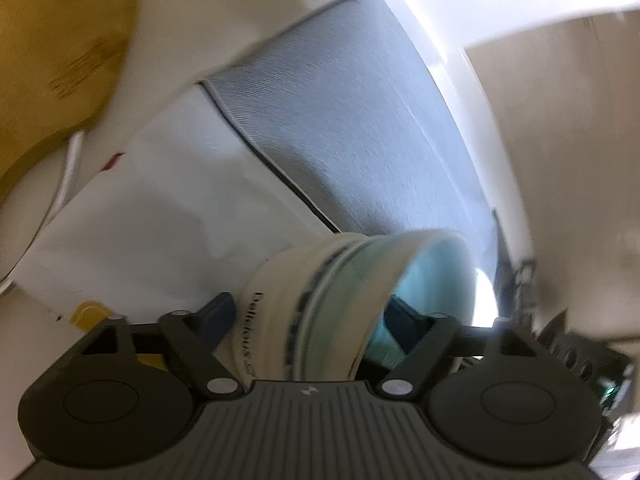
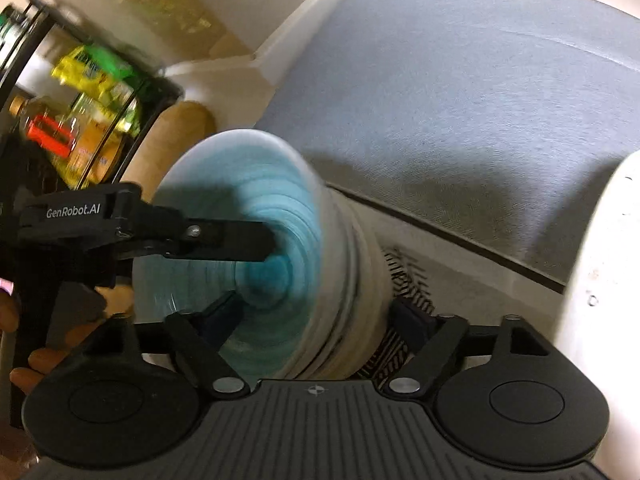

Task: Organize plates and bowls
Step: 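Lift the bowl stack with both grippers and carry it over the floral plates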

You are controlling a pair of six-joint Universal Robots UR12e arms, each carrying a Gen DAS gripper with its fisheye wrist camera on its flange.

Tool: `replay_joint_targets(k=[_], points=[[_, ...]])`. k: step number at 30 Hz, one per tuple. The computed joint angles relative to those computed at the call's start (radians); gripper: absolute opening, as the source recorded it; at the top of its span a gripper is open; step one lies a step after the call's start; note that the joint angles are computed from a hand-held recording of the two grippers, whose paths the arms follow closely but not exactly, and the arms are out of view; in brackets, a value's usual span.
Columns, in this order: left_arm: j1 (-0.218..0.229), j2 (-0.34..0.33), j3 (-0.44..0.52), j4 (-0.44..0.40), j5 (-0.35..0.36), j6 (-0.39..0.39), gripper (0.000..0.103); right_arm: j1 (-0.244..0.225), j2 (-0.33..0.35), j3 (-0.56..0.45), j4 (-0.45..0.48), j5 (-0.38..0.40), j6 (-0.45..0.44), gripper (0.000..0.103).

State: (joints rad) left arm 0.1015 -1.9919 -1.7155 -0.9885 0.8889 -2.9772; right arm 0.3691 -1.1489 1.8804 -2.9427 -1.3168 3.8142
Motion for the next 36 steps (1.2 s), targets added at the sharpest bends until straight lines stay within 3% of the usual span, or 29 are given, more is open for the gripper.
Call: replay_joint_targets(k=[1, 6, 10, 36], points=[[0.003, 0.003, -0.007, 0.012, 0.000, -0.002, 0.075, -0.001, -0.002, 0.002, -0.002, -0.008, 0.013, 0.069], [0.008, 0.028, -0.056, 0.105, 0.007, 0.000, 0.072, -0.008, 0.000, 0.013, -0.027, -0.008, 0.052, 0.064], [0.018, 0.037, -0.068, 0.118, -0.009, 0.002, 0.071, -0.017, -0.006, 0.032, -0.054, 0.013, 0.090, 0.059], [-0.004, 0.054, -0.084, 0.223, -0.043, 0.011, 0.071, -0.003, -0.030, 0.032, -0.101, -0.097, 0.057, 0.058]])
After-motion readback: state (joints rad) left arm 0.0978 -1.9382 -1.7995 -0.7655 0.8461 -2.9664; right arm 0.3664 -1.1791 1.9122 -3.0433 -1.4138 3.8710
